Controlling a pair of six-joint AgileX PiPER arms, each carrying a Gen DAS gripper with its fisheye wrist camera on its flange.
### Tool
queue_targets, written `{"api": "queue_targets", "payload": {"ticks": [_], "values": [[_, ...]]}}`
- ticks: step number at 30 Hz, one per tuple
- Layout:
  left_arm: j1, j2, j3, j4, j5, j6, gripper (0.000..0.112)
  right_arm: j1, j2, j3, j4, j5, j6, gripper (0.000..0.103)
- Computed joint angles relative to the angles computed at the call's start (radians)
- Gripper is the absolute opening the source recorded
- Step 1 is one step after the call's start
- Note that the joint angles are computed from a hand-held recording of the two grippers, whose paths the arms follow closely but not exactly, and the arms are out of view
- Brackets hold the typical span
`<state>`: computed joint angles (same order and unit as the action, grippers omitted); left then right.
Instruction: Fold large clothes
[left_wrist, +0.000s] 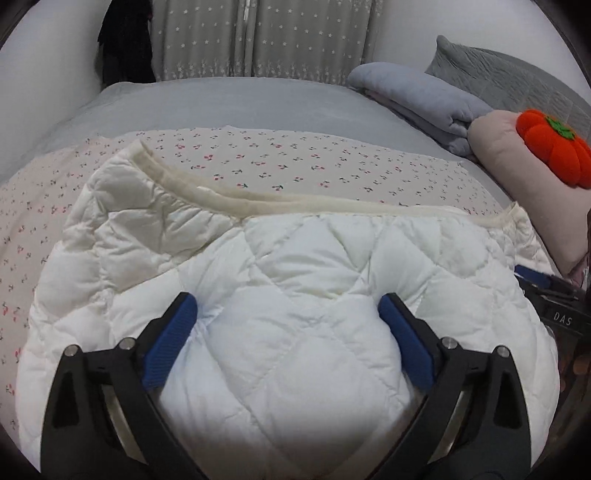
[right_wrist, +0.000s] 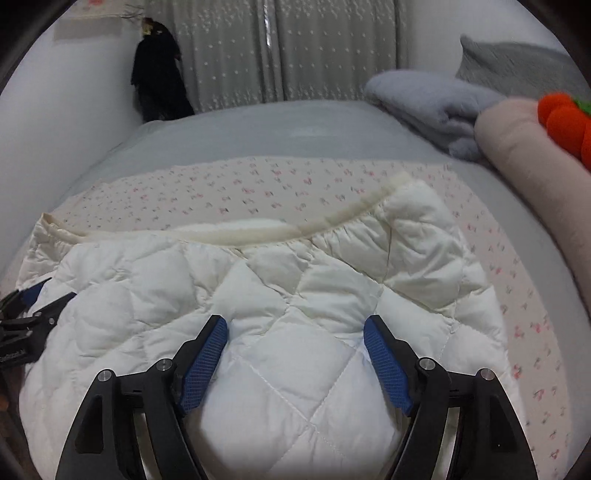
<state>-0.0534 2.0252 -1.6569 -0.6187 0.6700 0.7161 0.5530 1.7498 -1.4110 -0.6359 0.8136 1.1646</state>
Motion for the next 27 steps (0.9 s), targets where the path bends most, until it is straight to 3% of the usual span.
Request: {"api": "queue_targets", "payload": {"ticks": [2,5,8,12,14,16,19,23,27], "values": [[-0.018,0.025,-0.03,0.071,-0.014,-0.067,0.101,-0.044,0.007,0.03,0.032,-0.065,0.022,0.078],[-0.033,0.017,-0.037,0.142,-0.009,-0.124,0.101,-0.01,0.07,-0.049,-0.015,0.044,0.039,0.078],[-0.02,-0.018,-0.046,0.175,0.047,-0.161,0.1,0.012,0.056,-0.052,-0.027,0.085,0.044,0.078],[0.047,-0.15,0.063,0.056,0.039,-0.034,0.1,0.041,-0.061,0.009,-0.02,0.125,0.053,0.077],[0.112,-0.191,0.087,-0.019,0.081,0.018,0.099,0.06,-0.099,-0.002,-0.023,0.2,0.063,0.077],[0.177,-0.197,0.08,-0.037,0.152,-0.001,0.099,0.072,-0.166,0.04,-0.021,0.209,0.093,0.078],[0.25,-0.189,0.059,0.034,0.246,-0.141,0.099,0.071,-0.257,0.127,0.022,0.2,0.123,0.077],[0.343,-0.191,0.036,0.04,0.386,-0.251,0.099,0.12,-0.318,0.146,0.068,0.285,0.159,0.077],[0.44,-0.212,0.094,-0.055,0.468,-0.198,0.099,0.225,-0.337,0.08,0.038,0.38,0.191,0.079]]}}
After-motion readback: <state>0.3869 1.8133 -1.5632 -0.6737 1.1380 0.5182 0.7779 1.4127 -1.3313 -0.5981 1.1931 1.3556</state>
